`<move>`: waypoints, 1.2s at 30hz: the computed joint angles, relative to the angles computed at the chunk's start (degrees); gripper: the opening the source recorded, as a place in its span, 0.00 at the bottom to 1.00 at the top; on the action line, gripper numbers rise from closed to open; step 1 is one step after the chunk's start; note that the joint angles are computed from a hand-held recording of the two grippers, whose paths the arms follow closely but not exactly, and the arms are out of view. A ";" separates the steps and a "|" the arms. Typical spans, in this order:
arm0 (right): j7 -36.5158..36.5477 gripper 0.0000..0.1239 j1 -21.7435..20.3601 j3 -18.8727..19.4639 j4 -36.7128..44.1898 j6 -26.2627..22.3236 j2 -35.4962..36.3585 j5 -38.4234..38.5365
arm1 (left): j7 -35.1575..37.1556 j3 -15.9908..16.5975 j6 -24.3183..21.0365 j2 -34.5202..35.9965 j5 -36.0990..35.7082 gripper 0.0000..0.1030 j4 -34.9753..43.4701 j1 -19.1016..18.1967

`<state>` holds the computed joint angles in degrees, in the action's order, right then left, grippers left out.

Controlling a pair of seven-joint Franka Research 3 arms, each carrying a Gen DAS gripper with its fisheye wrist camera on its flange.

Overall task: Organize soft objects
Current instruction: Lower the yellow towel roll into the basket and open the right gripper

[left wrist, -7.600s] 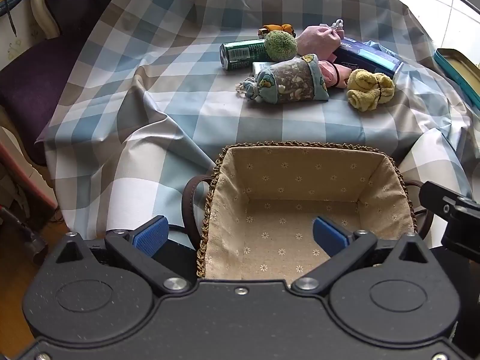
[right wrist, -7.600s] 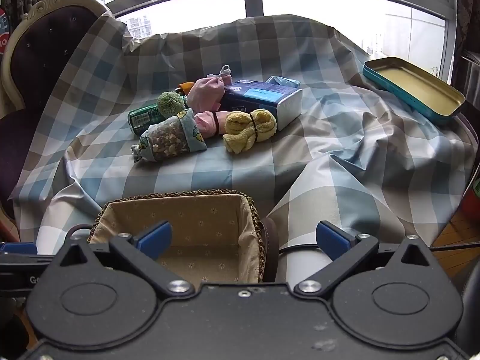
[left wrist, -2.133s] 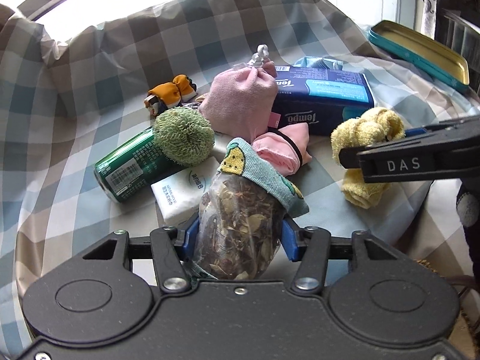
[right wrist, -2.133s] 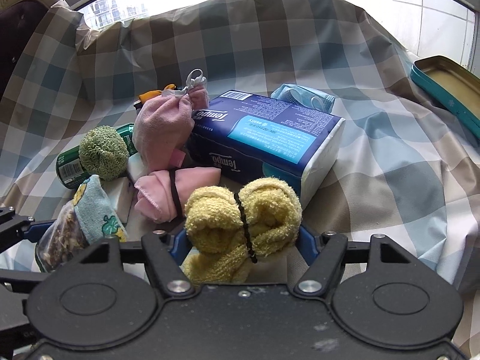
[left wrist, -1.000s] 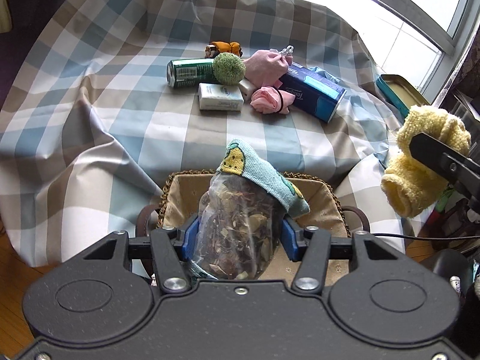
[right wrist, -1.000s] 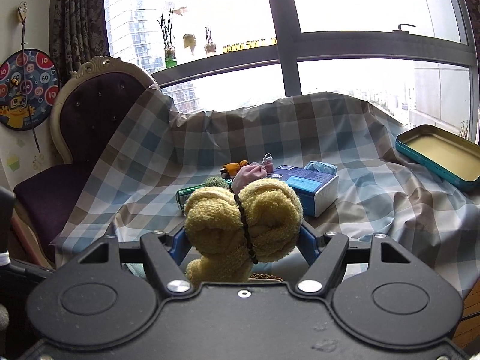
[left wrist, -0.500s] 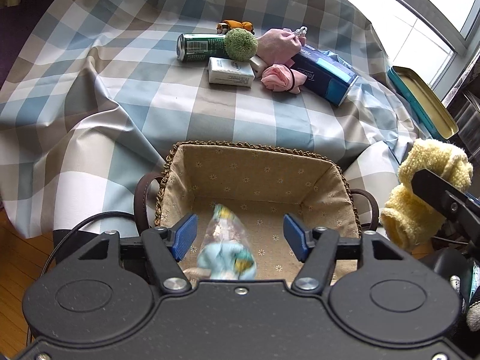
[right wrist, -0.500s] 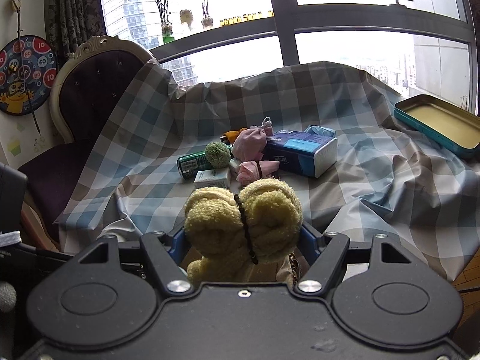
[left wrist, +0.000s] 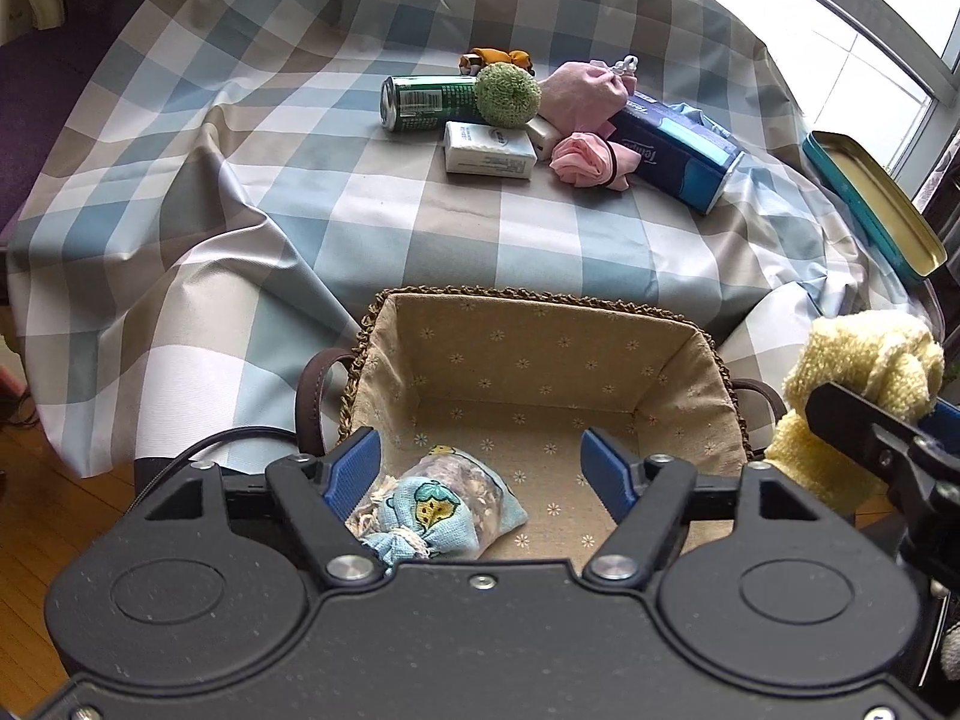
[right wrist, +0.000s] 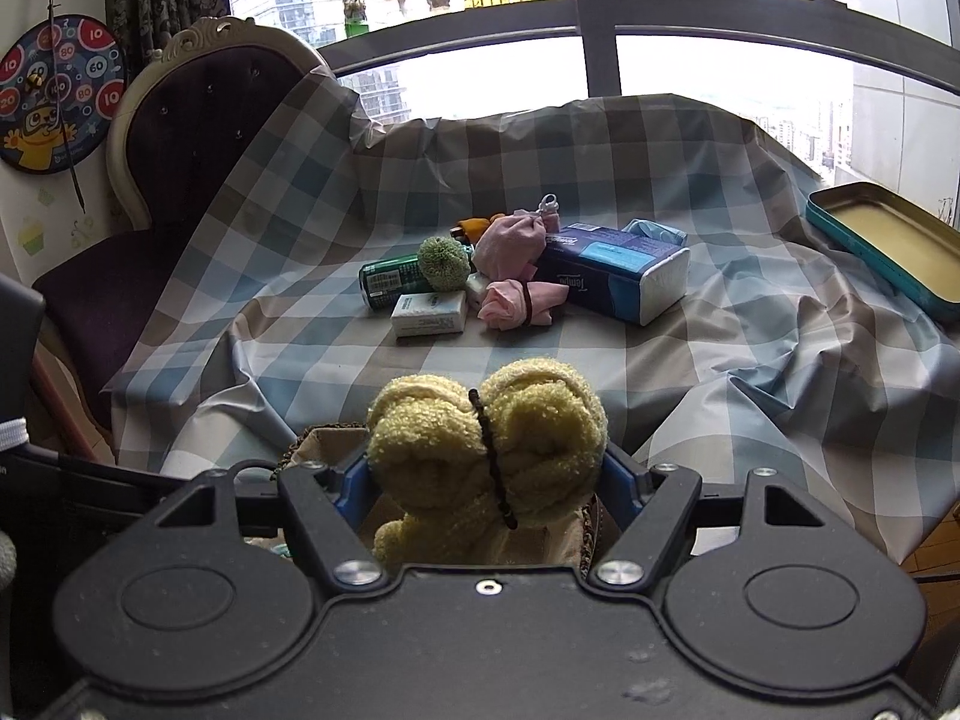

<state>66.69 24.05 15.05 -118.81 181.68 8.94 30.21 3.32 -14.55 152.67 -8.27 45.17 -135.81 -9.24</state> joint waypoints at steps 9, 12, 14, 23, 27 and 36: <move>5.96 0.59 2.99 -4.50 0.44 -3.78 0.56 -7.96 | -1.78 -0.48 -4.87 0.25 2.21 0.68 1.19 -0.57; 4.90 0.60 2.07 -3.44 0.52 -4.05 0.61 -7.42 | -1.63 -0.34 -5.38 0.33 2.15 0.68 1.23 -0.79; 3.73 0.61 1.47 -2.73 0.64 -4.16 0.67 -6.60 | -1.36 -0.29 -5.54 0.46 2.04 0.68 1.31 -0.95; 0.45 0.66 0.62 -1.52 0.70 -3.75 0.65 -3.12 | -0.82 -0.19 -5.93 0.90 1.86 0.69 1.65 -1.38; -0.27 0.67 0.66 -1.51 0.65 -4.01 0.58 -2.31 | -0.72 -0.13 -6.01 0.92 1.88 0.73 1.64 -1.48; -1.10 0.68 0.68 -1.58 0.93 -4.38 0.79 -1.35 | -1.05 -0.27 -6.75 0.94 3.10 0.80 1.85 -1.71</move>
<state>65.59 24.73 13.48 -117.88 177.30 9.73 28.87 2.27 -14.82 145.92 -7.33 48.27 -133.96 -10.95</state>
